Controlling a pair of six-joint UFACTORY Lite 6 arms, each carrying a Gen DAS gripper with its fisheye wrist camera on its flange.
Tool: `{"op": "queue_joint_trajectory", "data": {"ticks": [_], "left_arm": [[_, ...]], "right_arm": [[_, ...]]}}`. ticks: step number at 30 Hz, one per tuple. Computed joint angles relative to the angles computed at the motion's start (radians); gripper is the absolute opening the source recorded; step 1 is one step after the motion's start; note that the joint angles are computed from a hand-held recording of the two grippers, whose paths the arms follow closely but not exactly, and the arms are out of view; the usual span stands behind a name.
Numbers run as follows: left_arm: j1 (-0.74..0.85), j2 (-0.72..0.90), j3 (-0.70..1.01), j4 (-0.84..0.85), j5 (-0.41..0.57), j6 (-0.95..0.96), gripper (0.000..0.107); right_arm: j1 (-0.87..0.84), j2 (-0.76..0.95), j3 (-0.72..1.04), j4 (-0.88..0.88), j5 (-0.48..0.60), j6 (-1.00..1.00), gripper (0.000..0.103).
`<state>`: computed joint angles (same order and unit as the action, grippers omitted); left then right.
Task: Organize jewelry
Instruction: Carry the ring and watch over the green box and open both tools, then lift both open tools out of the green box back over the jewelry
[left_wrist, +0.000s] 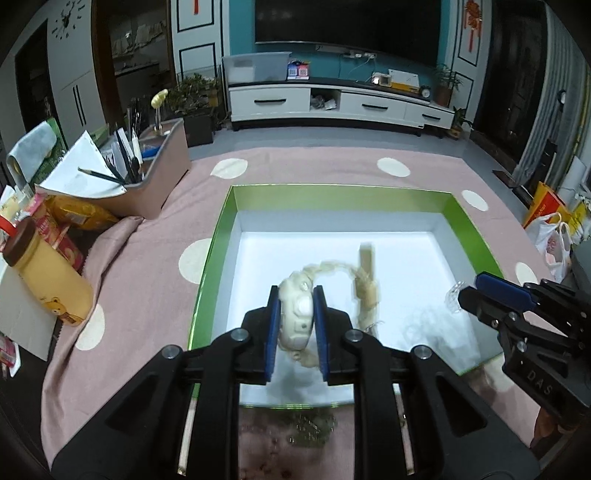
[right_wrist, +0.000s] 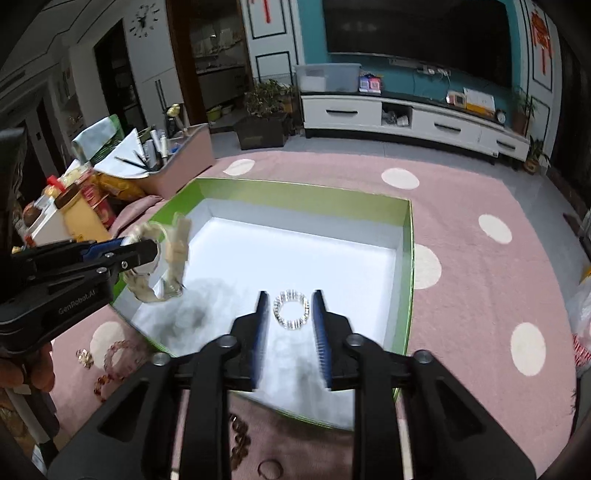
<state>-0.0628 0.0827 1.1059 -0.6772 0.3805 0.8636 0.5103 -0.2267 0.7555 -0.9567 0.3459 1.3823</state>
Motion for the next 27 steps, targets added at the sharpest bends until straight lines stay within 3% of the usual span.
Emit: {"op": "queue_joint_trajectory", "data": {"ticks": [3, 5, 7, 9, 10, 11, 18, 20, 27], "left_arm": [[0.006, 0.012, 0.007, -0.014, -0.022, 0.006, 0.049], [0.030, 0.005, 0.003, -0.055, -0.010, 0.048, 0.052], [0.059, -0.013, -0.002, -0.080, 0.010, 0.065, 0.072], [0.099, -0.042, -0.019, -0.139, 0.045, 0.125, 0.075], [0.117, -0.061, -0.034, -0.152, 0.055, 0.142, 0.085], [0.134, -0.078, -0.049, -0.162, 0.061, 0.154, 0.089], [0.339, -0.219, -0.183, -0.244, 0.207, 0.290, 0.101], [0.414, -0.247, -0.212, -0.240, 0.261, 0.304, 0.101], [0.675, -0.247, -0.241, -0.242, 0.431, 0.301, 0.101]], "right_arm": [[-0.048, -0.056, -0.049, 0.022, -0.040, 0.003, 0.036], [-0.075, -0.116, -0.089, 0.073, -0.051, -0.037, 0.038], [-0.091, -0.191, -0.136, 0.135, -0.037, -0.085, 0.042], [-0.103, -0.255, -0.179, 0.202, -0.029, -0.144, 0.042], [-0.102, -0.302, -0.207, 0.243, -0.013, -0.176, 0.043], [-0.095, -0.346, -0.234, 0.267, 0.006, -0.191, 0.043], [0.061, -0.608, -0.372, 0.291, 0.189, -0.110, 0.046], [0.184, -0.675, -0.400, 0.240, 0.298, 0.003, 0.050], [0.551, -0.770, -0.427, 0.161, 0.589, 0.277, 0.050]]}}
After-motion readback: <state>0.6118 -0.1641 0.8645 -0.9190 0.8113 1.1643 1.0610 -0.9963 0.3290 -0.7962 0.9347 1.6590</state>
